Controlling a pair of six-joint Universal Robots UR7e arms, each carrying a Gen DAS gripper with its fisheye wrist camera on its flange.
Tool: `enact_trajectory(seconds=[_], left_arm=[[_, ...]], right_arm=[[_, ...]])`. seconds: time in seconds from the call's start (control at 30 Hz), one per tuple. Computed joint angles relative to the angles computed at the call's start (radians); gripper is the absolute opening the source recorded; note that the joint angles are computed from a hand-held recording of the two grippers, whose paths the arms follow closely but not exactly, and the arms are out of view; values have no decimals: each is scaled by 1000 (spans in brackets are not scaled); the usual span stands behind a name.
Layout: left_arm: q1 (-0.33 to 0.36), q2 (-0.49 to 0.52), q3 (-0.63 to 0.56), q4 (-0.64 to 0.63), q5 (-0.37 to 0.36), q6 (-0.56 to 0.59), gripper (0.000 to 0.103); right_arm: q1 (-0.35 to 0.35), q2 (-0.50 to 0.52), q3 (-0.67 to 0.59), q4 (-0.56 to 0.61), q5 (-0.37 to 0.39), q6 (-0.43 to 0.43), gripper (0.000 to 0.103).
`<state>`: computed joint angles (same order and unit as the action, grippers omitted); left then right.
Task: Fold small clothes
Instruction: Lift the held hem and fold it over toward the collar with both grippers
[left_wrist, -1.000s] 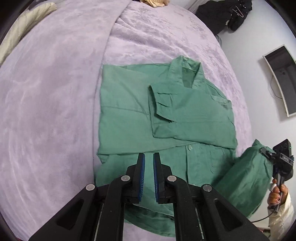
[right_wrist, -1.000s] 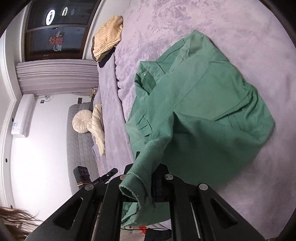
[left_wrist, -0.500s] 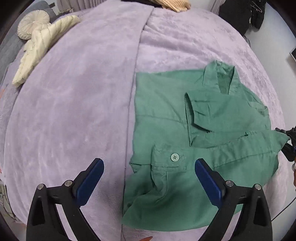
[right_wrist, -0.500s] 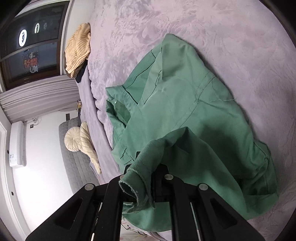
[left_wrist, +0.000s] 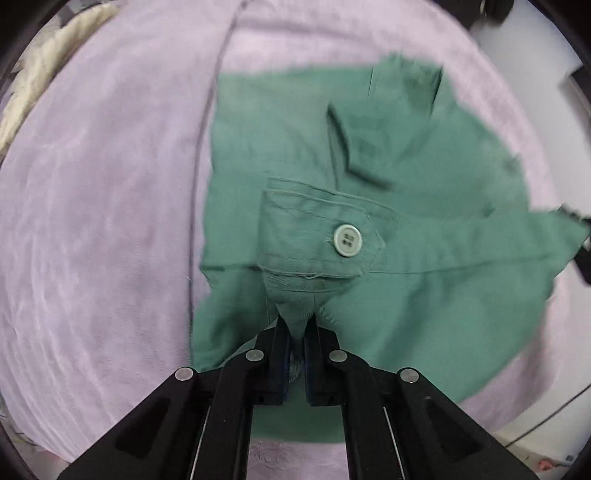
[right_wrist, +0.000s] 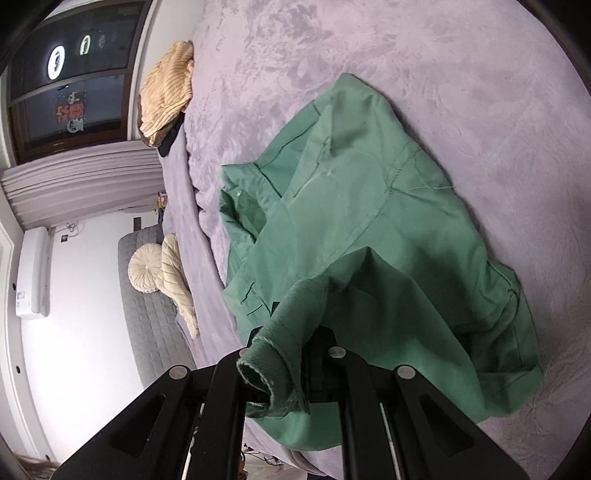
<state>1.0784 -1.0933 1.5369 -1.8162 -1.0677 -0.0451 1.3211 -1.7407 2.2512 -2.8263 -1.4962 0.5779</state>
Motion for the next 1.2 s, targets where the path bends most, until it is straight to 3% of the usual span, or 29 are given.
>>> enact_trajectory(seconds=[0.17, 0.33, 0.53, 0.63, 0.73, 0.77, 0.8, 0.83, 0.9, 0.97, 1.03, 1.13, 1.2], left_arm=[[-9, 25, -128, -88, -23, 66, 7], [7, 177, -281, -204, -14, 143, 7], [43, 376, -412, -221, 87, 136, 7], [61, 418, -410, -234, 143, 98, 7], [76, 431, -415, -235, 162, 49, 7], [77, 428, -412, -240, 164, 42, 7], [75, 423, -410, -239, 165, 38, 7], [71, 415, -403, -249, 177, 42, 7], [56, 395, -375, -305, 230, 76, 7], [44, 380, -371, -339, 262, 95, 7], [44, 372, -388, -328, 238, 109, 7], [37, 370, -392, -305, 208, 138, 7], [27, 380, -380, -319, 211, 166, 7]], right_arm=[[77, 10, -74, 19, -40, -20, 9], [72, 94, -196, -1, -51, -7, 9], [-4, 236, -347, 106, -93, 39, 9], [-46, 294, -383, 143, -96, 37, 13], [-88, 319, -366, 98, -62, 47, 14], [-97, 318, -359, 85, -46, 52, 16], [-103, 314, -347, 55, -25, 48, 28], [-102, 304, -336, 24, -21, 33, 50], [-79, 276, -325, -22, -68, -14, 85], [-47, 245, -339, -1, -155, -85, 86], [-13, 230, -373, 94, -269, -146, 83], [8, 234, -408, 225, -318, -222, 70], [14, 256, -420, 259, -316, -267, 69]])
